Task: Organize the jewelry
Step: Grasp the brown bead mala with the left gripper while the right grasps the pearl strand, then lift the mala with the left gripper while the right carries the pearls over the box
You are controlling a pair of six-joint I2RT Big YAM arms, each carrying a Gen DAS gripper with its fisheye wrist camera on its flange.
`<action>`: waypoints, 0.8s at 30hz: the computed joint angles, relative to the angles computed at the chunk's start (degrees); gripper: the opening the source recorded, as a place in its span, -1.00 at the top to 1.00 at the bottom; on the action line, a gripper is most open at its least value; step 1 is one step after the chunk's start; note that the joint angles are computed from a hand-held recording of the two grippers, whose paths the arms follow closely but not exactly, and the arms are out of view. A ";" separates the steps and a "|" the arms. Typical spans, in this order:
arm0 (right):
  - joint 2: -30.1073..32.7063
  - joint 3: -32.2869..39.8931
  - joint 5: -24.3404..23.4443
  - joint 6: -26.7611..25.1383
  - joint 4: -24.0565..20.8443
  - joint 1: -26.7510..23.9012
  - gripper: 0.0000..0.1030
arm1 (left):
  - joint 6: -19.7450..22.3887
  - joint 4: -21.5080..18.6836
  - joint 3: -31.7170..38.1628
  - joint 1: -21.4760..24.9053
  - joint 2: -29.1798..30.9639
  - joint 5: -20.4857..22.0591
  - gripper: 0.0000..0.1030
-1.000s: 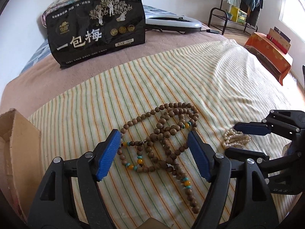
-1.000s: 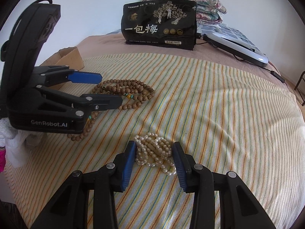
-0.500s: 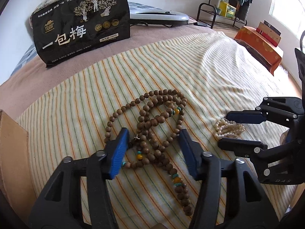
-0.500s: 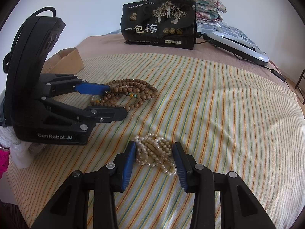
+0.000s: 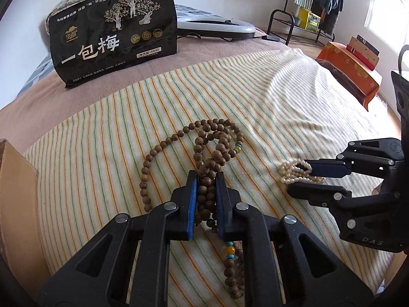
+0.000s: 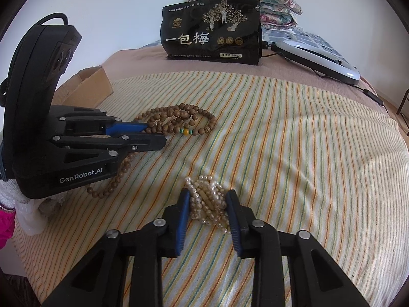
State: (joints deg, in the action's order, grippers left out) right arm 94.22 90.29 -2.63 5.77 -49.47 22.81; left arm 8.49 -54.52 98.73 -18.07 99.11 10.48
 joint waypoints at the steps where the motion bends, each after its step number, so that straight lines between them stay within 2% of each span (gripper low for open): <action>1: 0.02 0.12 -0.05 0.00 -0.27 -0.02 0.61 | -0.14 0.06 -0.24 0.01 -0.29 0.16 0.78; 3: -0.08 0.22 -0.12 -0.02 -0.69 -0.03 0.73 | -0.68 0.65 -1.06 -0.01 -1.06 0.04 0.78; 6: -0.43 0.11 0.08 0.56 -0.89 -0.04 0.79 | -2.01 1.05 -1.79 0.35 -2.21 0.80 0.78; 24: -6.69 0.31 4.04 3.62 -0.52 1.74 0.80 | -6.43 3.81 -5.81 2.62 -12.89 1.84 0.78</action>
State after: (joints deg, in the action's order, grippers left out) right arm 87.54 90.60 1.41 9.39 -49.99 24.55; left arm 2.06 -50.72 92.92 -15.45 86.22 12.32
